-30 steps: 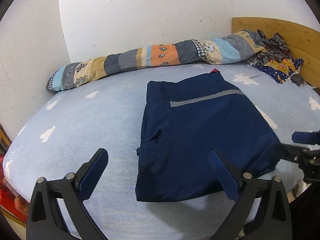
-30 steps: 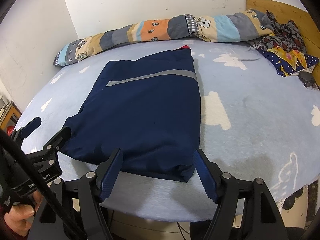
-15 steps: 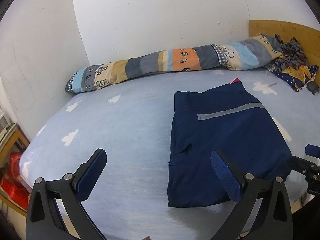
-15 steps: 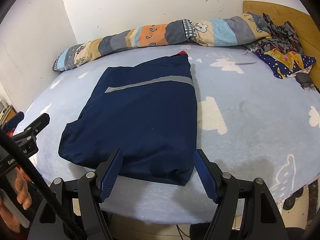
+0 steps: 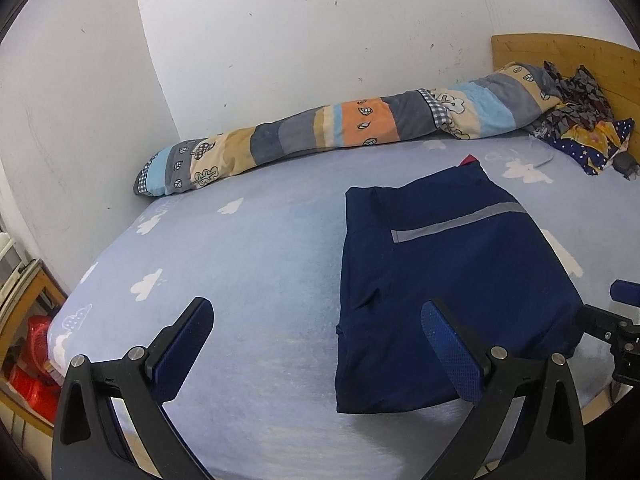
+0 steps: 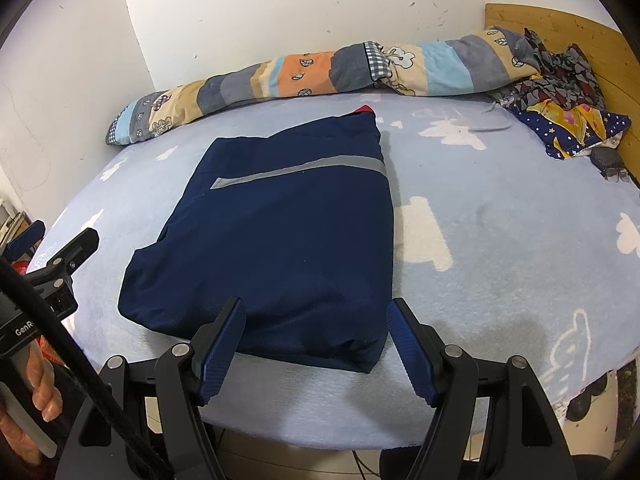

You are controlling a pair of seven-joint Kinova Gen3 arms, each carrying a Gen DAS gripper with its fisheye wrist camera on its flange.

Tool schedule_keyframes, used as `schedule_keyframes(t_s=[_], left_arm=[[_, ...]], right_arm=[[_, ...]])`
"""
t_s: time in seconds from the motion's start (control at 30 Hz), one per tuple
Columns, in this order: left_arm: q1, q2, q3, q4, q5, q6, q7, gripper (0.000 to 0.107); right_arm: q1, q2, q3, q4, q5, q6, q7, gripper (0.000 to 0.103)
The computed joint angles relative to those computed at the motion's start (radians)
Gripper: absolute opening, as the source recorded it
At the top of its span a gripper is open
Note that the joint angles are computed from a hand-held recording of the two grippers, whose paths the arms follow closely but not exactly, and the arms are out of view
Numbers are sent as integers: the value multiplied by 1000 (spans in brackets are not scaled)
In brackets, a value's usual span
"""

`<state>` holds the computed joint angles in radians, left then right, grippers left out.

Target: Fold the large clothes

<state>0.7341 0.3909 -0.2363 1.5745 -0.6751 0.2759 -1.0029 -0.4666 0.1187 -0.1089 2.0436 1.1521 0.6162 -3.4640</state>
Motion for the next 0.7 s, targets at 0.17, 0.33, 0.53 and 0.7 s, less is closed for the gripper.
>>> schedule_keyframes(t_s=[0.17, 0.33, 0.53, 0.7], left_arm=[[-31, -9, 38, 4, 18, -2, -27, 103], [-83, -10, 93, -8, 81, 17, -89, 103], [-101, -10, 107, -13, 121, 19, -127, 103], [-92, -10, 95, -12, 130, 18, -130, 103]], right_arm=[[0, -2, -1, -1, -5, 4, 4, 78], [5, 1, 1, -5, -13, 2, 15, 78], [5, 0, 3, -9, -26, 3, 28, 78], [7, 1, 5, -10, -34, -4, 41, 78]])
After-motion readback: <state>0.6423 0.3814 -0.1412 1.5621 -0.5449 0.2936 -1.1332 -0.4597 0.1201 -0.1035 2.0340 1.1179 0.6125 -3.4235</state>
